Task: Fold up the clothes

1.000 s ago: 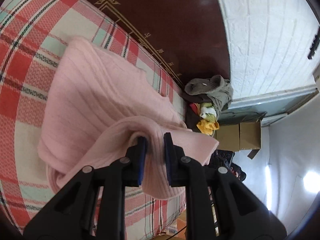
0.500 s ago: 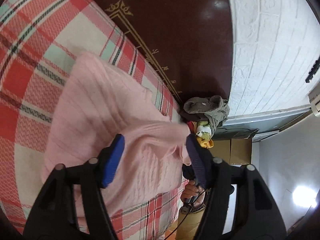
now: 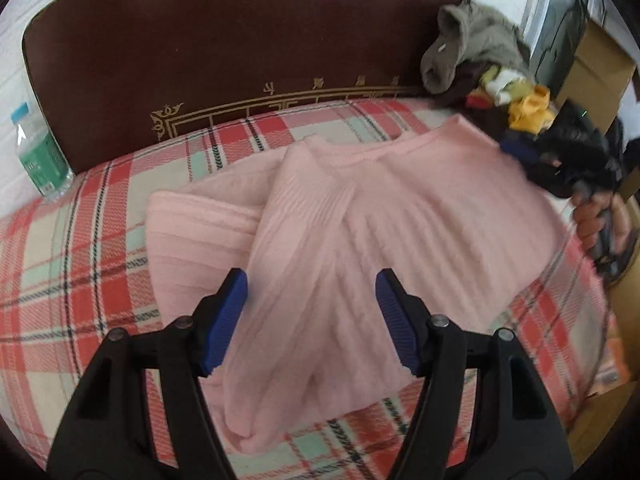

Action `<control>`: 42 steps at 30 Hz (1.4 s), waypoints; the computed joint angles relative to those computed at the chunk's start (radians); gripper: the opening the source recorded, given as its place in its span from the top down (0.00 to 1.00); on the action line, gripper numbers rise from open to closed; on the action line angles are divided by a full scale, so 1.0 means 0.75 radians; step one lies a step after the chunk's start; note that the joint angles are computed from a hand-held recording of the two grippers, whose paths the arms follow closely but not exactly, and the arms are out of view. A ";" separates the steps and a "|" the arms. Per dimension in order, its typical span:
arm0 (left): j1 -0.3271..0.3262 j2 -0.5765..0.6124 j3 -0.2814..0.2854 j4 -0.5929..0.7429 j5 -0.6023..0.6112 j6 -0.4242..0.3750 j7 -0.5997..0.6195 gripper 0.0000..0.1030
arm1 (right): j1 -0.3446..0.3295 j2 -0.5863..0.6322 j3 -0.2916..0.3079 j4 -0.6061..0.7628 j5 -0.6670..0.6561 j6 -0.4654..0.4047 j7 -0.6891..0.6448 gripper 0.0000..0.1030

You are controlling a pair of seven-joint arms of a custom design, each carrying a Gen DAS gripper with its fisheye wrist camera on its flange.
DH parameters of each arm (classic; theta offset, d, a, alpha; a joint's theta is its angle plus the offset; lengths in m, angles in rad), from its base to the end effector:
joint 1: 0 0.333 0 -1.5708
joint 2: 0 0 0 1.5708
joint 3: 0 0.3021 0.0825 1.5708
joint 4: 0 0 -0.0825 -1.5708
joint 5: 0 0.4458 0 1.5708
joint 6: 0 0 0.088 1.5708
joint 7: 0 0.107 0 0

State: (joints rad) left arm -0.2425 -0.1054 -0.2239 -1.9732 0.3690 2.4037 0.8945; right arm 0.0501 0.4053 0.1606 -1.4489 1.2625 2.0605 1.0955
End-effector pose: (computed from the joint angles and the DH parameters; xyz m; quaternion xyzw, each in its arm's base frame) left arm 0.5635 -0.2855 0.5423 -0.6722 0.6739 -0.2166 0.2170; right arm 0.7408 0.1902 0.4879 -0.6103 0.5423 0.2825 0.5036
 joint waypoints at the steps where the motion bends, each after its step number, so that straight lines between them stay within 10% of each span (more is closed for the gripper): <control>1: 0.002 0.029 -0.011 0.030 0.056 -0.056 -0.008 0.34 | 0.001 -0.013 -0.002 -0.011 -0.009 0.003 -0.011 0.84; 4: 0.010 0.045 0.002 0.024 0.041 -0.077 -0.003 0.38 | 0.007 -0.063 -0.014 -0.054 -0.043 0.011 -0.061 0.72; 7: 0.032 -0.025 0.050 -0.080 -0.144 0.084 -0.006 0.64 | 0.028 -0.147 -0.037 -0.121 -0.114 0.020 -0.158 0.65; 11: 0.044 -0.111 0.137 -0.225 -0.468 0.314 -0.001 0.73 | 0.068 -0.247 -0.068 -0.215 -0.193 0.031 -0.268 0.64; 21: 0.011 -0.183 0.199 -0.347 -0.745 0.391 0.072 0.70 | 0.148 -0.315 -0.117 -0.305 -0.319 0.231 -0.285 0.49; 25: 0.025 -0.189 0.157 -0.319 -0.616 0.295 0.066 0.42 | 0.206 -0.273 -0.116 -0.250 -0.562 0.365 -0.252 0.43; 31: 0.039 -0.279 0.090 -0.368 -0.411 0.194 -0.058 0.36 | 0.272 -0.161 -0.137 -0.167 -0.945 0.439 -0.093 0.52; 35: 0.030 -0.389 0.062 -0.472 -0.281 0.175 -0.174 0.27 | 0.203 -0.206 -0.107 -0.229 -0.786 0.426 -0.134 0.60; 42: -0.020 -0.443 0.073 -0.573 -0.194 0.262 -0.253 0.31 | 0.128 -0.478 -0.136 -0.542 -0.432 0.353 -0.327 0.28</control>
